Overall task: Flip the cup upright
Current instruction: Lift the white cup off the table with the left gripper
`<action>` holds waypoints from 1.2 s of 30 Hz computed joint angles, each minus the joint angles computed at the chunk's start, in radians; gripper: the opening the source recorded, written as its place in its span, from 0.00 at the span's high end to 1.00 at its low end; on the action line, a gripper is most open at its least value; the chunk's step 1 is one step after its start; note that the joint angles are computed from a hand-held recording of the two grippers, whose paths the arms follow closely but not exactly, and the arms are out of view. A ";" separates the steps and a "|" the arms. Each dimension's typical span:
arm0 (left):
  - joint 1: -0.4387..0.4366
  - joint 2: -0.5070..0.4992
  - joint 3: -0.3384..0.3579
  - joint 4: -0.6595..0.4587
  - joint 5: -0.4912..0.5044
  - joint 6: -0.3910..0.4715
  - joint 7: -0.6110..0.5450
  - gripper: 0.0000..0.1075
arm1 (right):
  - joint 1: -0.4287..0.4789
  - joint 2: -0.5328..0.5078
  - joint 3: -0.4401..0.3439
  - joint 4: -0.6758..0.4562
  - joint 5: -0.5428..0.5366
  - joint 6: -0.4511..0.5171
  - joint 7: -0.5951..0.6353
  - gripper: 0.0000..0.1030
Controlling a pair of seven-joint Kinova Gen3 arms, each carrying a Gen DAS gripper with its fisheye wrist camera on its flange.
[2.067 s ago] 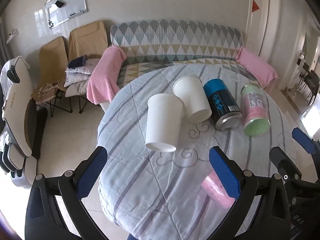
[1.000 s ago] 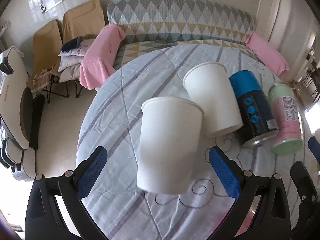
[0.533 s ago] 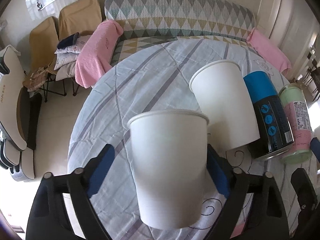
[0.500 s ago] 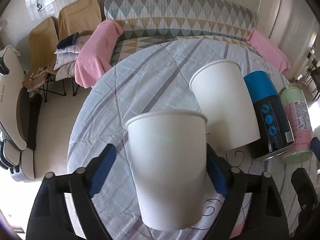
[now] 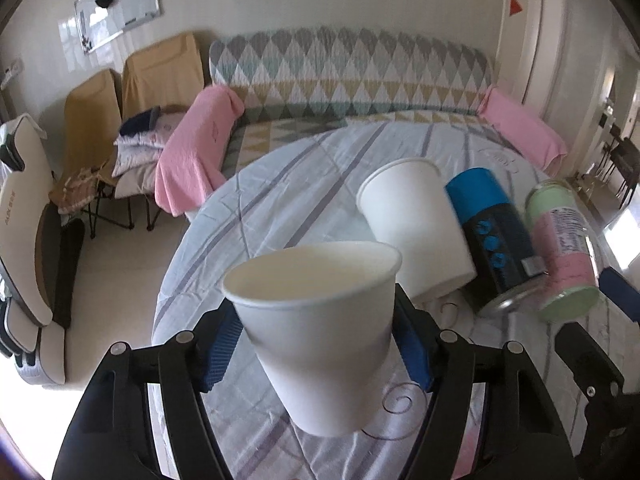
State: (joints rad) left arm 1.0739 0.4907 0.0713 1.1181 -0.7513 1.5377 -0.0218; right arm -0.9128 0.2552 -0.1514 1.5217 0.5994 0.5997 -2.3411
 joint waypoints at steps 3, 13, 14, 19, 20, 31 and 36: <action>0.040 0.015 -0.004 -0.004 -0.043 0.021 0.005 0.34 | -0.008 -0.013 0.003 0.018 0.015 -0.005 -0.019 0.19; 0.081 0.045 -0.015 -0.027 -0.040 0.040 -0.002 0.34 | -0.003 -0.049 -0.019 0.060 0.059 0.004 -0.076 0.19; 0.079 0.042 -0.014 -0.023 -0.038 0.037 0.001 0.34 | -0.004 -0.052 -0.021 0.063 0.065 0.005 -0.084 0.19; 0.051 0.023 -0.003 -0.009 -0.001 0.009 0.009 0.34 | 0.001 -0.057 -0.032 0.071 0.080 0.004 -0.097 0.19; 0.042 0.016 -0.001 -0.004 0.007 -0.002 0.012 0.34 | 0.001 -0.059 -0.033 0.074 0.084 0.003 -0.100 0.19; -0.101 -0.018 0.014 0.024 0.111 -0.079 -0.040 0.24 | 0.024 -0.060 -0.049 0.069 0.072 -0.006 -0.079 0.19; -0.146 -0.011 0.014 0.014 0.162 -0.099 -0.090 0.23 | 0.041 -0.042 -0.047 0.048 0.014 -0.021 -0.014 0.19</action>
